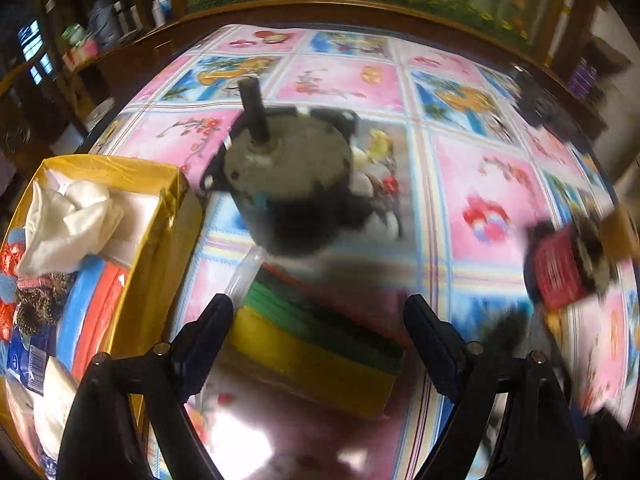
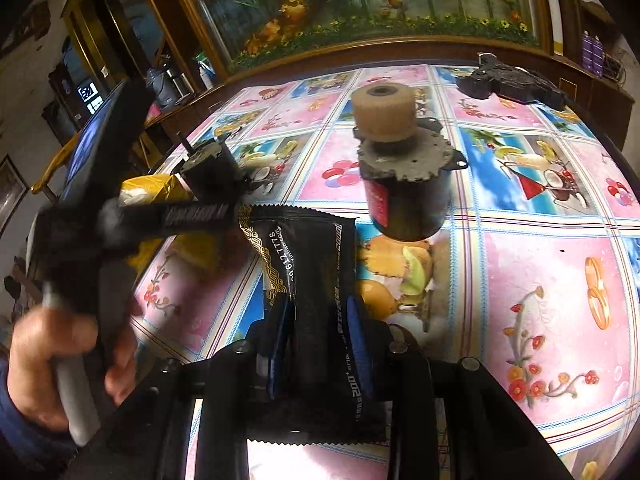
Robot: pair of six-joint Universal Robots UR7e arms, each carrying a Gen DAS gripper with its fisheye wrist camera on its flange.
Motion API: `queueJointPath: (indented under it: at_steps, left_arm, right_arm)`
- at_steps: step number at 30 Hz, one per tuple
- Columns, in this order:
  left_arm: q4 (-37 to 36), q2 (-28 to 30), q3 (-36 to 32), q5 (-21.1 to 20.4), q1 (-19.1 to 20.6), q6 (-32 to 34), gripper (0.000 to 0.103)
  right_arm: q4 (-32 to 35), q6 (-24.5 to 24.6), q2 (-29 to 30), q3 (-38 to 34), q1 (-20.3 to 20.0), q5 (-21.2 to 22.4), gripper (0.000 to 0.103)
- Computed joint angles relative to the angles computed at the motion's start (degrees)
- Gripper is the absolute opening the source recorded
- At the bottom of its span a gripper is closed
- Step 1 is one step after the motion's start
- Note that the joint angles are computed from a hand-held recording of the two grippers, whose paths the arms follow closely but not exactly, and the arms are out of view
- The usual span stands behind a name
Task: Organize soft objects
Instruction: 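Grasp the bagged yellow-and-green strips with the left gripper while the right gripper holds the black package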
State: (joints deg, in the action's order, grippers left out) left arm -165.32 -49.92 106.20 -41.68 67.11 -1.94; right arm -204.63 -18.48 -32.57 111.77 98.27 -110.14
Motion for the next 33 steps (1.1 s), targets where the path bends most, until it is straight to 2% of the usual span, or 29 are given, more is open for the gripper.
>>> queueJointPath:
  at_steps: [2, 5, 7, 11, 15, 19, 21, 23, 26, 27, 30, 33]
  left_arm:
    - [-1.8, -1.9, 3.7, -2.1, -0.5, 3.2, 0.086]
    - [-2.3, -6.2, 9.8, -7.4, -1.5, 8.6, 0.086]
    - [0.9, -9.0, 12.8, -8.4, -2.5, 10.3, 0.086]
    - [2.0, -15.6, 19.6, -8.3, -5.1, 8.8, 0.086]
    - [5.0, -21.3, 23.1, -9.0, -6.0, 1.8, 0.088]
    - [5.9, -20.8, 22.5, -10.0, -4.9, -3.3, 0.089]
    - [8.0, -19.7, 21.1, -9.6, -4.0, -8.7, 0.089]
    - [10.1, -18.5, 19.0, -13.4, -1.9, -12.8, 0.089]
    - [6.1, -15.7, 18.2, -9.6, -2.6, -13.1, 0.09]
    - [6.7, -14.8, 17.2, -10.2, -2.4, -12.8, 0.09]
    - [6.1, -11.9, 16.1, -6.6, -3.5, -6.4, 0.091]
    - [1.8, -11.9, 17.9, -6.3, -3.7, 0.0, 0.087]
  right_arm:
    - [0.0, 0.0, -0.1, 0.2, 0.0, -0.3, 0.032]
    - [-0.2, 0.0, -0.1, 0.2, 0.2, -0.8, 0.031]
    - [-0.3, 0.0, -0.1, 0.2, 0.1, -0.8, 0.031]
    - [-0.4, -0.5, 0.2, 0.0, 0.3, -1.3, 0.031]
    - [-0.5, -0.6, 0.2, 0.1, 0.3, -1.4, 0.031]
    - [-0.5, -0.9, 0.3, 0.1, 0.3, -1.4, 0.031]
    - [-0.6, -1.2, 0.3, 0.1, 0.3, -1.5, 0.031]
    - [-0.7, -1.2, 0.4, 0.1, 0.4, -1.5, 0.031]
    - [-0.8, -1.4, 0.5, 0.1, 0.4, -1.6, 0.031]
    - [-0.8, -1.3, 0.5, 0.1, 0.4, -1.5, 0.031]
    - [-1.0, -1.4, 0.5, 0.1, 0.5, -1.6, 0.031]
    - [-1.0, -1.9, 0.6, 0.1, 0.6, -1.9, 0.032]
